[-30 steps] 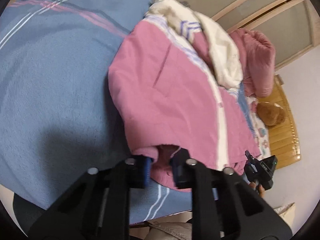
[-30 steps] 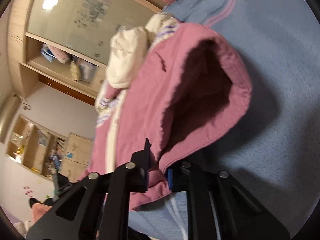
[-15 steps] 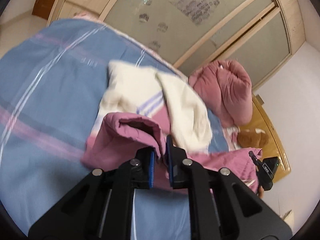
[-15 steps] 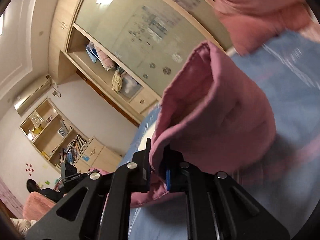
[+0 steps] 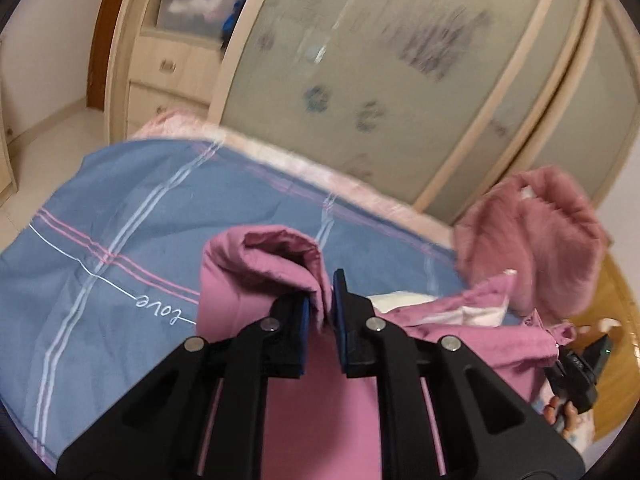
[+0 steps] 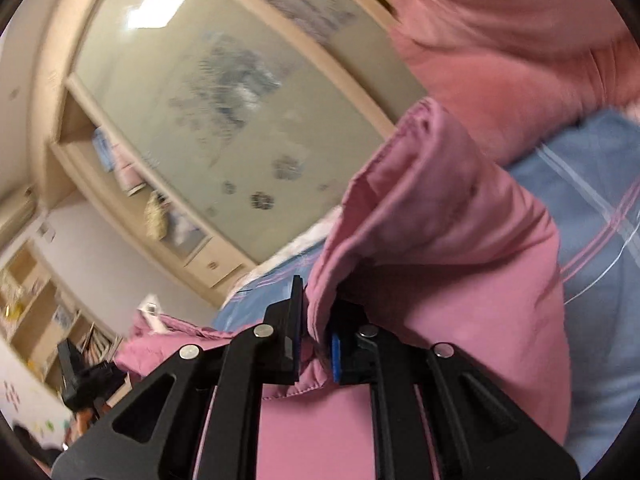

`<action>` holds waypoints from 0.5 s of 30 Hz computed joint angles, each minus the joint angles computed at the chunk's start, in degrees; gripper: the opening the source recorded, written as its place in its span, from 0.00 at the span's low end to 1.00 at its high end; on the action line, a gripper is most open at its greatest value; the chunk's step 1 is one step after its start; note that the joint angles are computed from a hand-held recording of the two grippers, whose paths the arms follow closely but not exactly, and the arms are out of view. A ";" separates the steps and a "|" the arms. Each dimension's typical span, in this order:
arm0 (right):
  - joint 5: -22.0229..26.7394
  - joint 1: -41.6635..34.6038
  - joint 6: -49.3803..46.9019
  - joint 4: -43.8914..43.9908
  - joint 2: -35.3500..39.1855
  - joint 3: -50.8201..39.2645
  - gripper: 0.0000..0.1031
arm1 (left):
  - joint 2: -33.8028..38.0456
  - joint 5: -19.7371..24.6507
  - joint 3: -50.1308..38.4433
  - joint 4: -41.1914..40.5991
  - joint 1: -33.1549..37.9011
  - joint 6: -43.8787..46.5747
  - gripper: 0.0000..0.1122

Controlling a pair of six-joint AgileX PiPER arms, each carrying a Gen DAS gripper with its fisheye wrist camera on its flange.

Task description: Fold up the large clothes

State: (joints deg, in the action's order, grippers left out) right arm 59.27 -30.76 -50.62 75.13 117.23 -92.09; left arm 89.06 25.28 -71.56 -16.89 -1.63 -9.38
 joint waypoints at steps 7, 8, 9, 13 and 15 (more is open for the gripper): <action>0.66 2.56 1.87 -4.40 12.61 -7.70 0.20 | 15.55 -6.17 -0.81 -10.98 1.92 7.84 0.14; 2.71 2.30 4.08 -5.07 14.62 -10.41 0.20 | 17.32 -5.40 -1.45 -13.60 2.30 10.29 0.14; 4.40 1.88 5.69 -4.94 15.57 -12.24 0.22 | 17.98 -4.92 -1.66 -15.59 2.72 12.28 0.14; 7.09 -1.29 6.91 -1.20 14.52 -13.24 0.83 | 13.04 -6.92 2.16 -29.93 5.91 24.59 0.61; 2.04 -3.06 1.88 3.36 9.29 -7.26 0.94 | 5.68 -14.71 7.40 -26.68 5.82 20.51 0.78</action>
